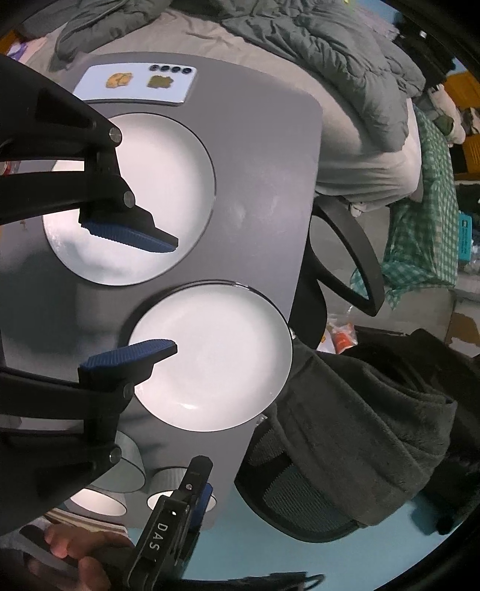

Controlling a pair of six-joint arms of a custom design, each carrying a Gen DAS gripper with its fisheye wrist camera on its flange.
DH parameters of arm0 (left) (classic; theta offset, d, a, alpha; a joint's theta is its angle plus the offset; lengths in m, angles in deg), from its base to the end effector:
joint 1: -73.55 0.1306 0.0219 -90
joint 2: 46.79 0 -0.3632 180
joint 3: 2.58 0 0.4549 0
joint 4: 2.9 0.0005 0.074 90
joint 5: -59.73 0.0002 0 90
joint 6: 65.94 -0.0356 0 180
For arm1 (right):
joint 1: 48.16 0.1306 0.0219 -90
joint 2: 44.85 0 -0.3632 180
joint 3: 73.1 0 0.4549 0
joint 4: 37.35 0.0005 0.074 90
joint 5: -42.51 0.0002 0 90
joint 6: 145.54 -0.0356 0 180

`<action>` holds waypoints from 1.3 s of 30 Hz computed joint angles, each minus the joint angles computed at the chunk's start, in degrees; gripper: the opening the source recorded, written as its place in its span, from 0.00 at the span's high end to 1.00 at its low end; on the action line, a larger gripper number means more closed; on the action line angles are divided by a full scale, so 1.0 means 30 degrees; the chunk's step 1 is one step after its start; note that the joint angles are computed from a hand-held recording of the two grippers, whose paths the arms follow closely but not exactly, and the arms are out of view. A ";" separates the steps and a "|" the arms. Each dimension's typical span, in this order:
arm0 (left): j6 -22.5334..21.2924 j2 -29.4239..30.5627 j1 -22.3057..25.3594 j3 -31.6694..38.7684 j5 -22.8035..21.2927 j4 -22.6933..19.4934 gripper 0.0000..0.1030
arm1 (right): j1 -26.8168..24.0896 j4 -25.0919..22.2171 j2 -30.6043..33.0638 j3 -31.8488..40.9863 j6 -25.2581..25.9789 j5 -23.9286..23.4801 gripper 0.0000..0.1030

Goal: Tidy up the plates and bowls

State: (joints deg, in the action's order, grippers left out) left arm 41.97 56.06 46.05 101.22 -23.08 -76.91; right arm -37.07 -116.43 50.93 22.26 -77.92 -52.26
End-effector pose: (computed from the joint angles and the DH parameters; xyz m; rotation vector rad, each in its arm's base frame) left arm 0.5203 -0.2764 0.3876 0.2693 2.8860 -0.3346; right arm 0.5227 0.1050 0.3809 0.2821 2.9703 0.1979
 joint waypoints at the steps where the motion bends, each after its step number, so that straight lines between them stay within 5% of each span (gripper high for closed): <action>1: 0.0040 -0.0228 0.0037 -0.0201 0.0000 0.0129 0.52 | 0.0053 0.0078 -0.0127 -0.0100 -0.0073 0.0110 0.43; 23: -0.2244 -0.4869 0.2556 -0.5905 0.0219 0.1575 0.50 | 0.2567 0.1549 -0.2587 -0.3086 -0.1517 -0.0796 0.43; 39: -0.2782 -0.4042 0.4110 -0.7540 0.1144 0.2129 0.50 | 0.4733 0.3644 -0.0385 -0.3032 -0.2697 -0.2340 0.43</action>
